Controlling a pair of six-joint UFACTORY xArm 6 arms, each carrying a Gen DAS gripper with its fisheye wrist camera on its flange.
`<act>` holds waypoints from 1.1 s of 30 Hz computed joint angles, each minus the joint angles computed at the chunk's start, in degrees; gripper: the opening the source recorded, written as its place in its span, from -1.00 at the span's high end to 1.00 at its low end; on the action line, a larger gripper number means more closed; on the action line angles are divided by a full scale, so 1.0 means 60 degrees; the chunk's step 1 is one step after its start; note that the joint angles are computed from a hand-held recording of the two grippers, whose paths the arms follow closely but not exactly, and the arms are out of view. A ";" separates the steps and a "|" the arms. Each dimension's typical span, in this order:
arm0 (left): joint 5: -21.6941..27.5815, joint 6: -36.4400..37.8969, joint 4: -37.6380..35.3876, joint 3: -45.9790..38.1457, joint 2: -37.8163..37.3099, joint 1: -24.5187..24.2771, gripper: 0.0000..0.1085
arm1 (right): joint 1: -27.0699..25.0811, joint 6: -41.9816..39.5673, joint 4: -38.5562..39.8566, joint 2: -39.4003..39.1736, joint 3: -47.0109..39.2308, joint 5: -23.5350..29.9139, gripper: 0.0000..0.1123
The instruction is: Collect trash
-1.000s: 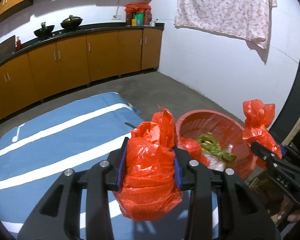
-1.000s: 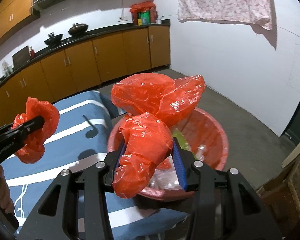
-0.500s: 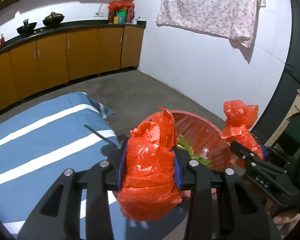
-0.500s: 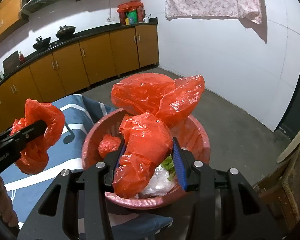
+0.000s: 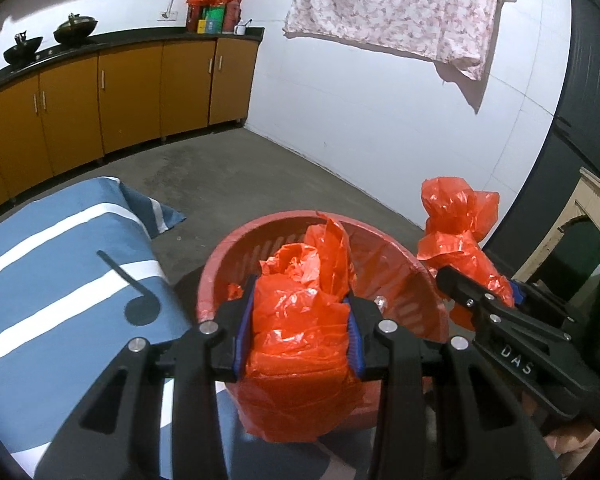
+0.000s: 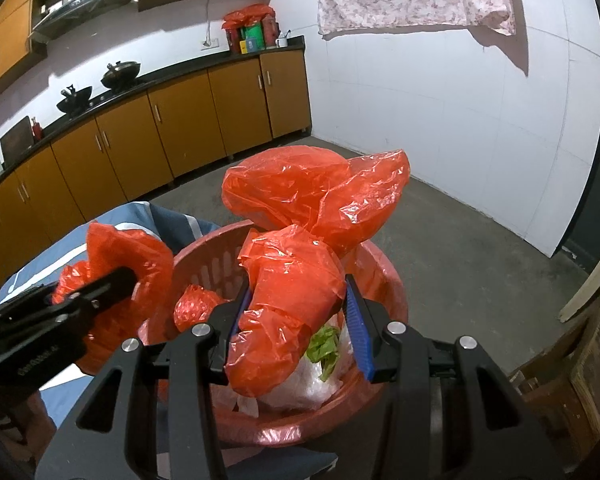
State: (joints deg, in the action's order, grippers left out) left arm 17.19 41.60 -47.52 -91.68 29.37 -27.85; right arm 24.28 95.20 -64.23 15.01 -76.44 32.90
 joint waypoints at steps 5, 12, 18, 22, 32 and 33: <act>0.0222 -0.0344 0.0293 -0.0565 0.0460 -0.0017 0.28 | -0.0224 0.0160 -0.0256 0.0062 -0.0045 -0.0415 0.20; 0.0662 -0.0731 0.0398 -0.0962 0.0825 0.0150 0.06 | -0.0521 0.0872 -0.0747 -0.0120 0.0228 -0.1021 -0.07; 0.0577 -0.1181 0.0732 -0.0758 0.0729 0.0252 -0.10 | -0.0486 0.1138 -0.0893 -0.0309 0.0387 -0.0966 -0.21; -0.0134 -0.1045 0.0494 0.0220 0.0001 0.0397 -0.44 | -0.0048 0.2696 -0.2337 -0.1000 0.0988 0.0024 -0.70; -0.3145 0.4160 -0.4302 0.3921 -0.3361 0.0067 -0.82 | 0.1795 0.2576 -0.2883 -0.2232 0.1963 0.2157 -0.80; -0.3365 0.4704 -0.4829 0.4133 -0.3613 0.0028 -0.82 | 0.2044 0.2437 -0.2815 -0.2288 0.1965 0.2452 -0.80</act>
